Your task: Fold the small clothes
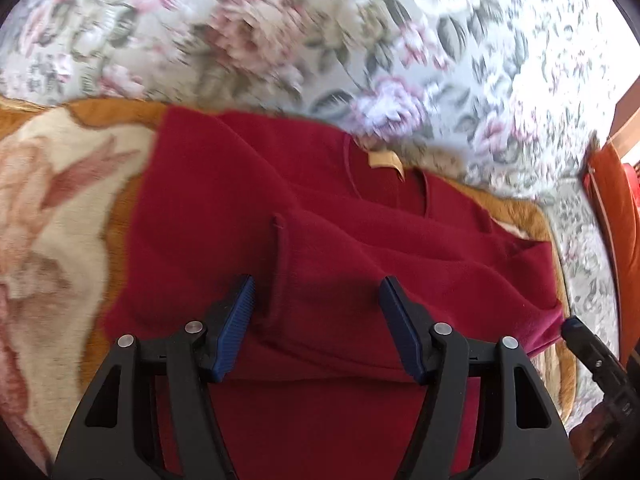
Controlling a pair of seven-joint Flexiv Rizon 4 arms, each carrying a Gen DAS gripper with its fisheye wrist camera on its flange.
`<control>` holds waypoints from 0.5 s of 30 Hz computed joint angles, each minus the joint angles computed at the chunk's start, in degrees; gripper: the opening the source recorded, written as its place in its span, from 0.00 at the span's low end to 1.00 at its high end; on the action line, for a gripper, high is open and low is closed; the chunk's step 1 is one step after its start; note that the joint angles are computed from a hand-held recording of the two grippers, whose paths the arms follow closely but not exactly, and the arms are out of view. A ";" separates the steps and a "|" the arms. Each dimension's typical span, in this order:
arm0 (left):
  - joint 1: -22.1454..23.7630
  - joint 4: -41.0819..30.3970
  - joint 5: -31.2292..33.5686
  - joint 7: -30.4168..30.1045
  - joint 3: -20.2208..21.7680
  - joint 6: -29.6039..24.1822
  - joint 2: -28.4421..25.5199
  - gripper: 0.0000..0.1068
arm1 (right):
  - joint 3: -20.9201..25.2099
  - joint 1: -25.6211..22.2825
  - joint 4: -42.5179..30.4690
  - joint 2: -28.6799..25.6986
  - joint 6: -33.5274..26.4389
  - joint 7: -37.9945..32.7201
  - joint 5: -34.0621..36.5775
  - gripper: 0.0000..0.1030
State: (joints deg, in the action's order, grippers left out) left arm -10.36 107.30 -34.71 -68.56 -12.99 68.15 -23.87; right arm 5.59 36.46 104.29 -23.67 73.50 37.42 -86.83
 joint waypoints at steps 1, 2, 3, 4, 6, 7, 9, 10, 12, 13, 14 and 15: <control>-0.83 -0.68 1.52 -1.16 0.82 -0.26 -0.50 0.42 | -0.12 -0.30 1.37 1.06 0.18 2.36 -1.31 0.10; -1.83 -1.37 3.71 -2.46 1.97 -0.08 -0.88 0.23 | -0.06 -0.86 2.86 2.22 0.24 5.36 -3.03 0.10; -1.79 -1.86 4.29 -2.29 1.71 -0.08 -1.12 0.15 | 0.30 -1.45 4.22 3.36 -0.35 7.61 -4.14 0.10; -1.26 -1.93 3.76 -1.74 0.95 0.01 -1.14 0.12 | 0.83 -1.93 5.69 4.61 -1.70 9.41 -4.77 0.10; -0.55 -2.52 2.80 -1.16 0.05 0.29 -0.86 0.11 | 2.01 -2.92 7.98 6.55 -4.00 11.07 -4.95 0.10; -0.07 -2.69 2.05 -0.22 -0.50 1.45 -0.39 0.10 | 2.55 -3.33 8.97 7.56 -5.26 11.67 -4.68 0.10; 1.16 -2.46 -0.36 1.53 -1.63 4.35 0.83 0.10 | 3.24 -4.24 9.79 8.66 -6.15 12.09 -4.67 0.10; 1.71 -2.17 -1.81 2.24 -2.16 6.01 1.34 0.10 | 3.58 -4.48 9.93 9.03 -6.73 11.52 -4.04 0.10; 2.66 -1.31 -4.05 2.94 -2.37 9.28 2.34 0.10 | 3.87 -4.80 9.72 9.40 -7.56 10.43 -3.52 0.10; 2.75 -0.97 -4.14 2.49 -1.79 9.95 2.61 0.10 | 3.91 -4.89 9.46 9.27 -7.71 9.88 -3.45 0.10; 2.67 -0.66 -3.35 1.55 -0.59 9.87 2.79 0.10 | 3.89 -4.83 8.79 8.76 -7.98 8.82 -3.18 0.10; 2.72 -0.29 -2.56 1.18 0.11 9.48 2.86 0.10 | 3.91 -4.57 8.00 7.94 -8.58 6.86 -1.85 0.10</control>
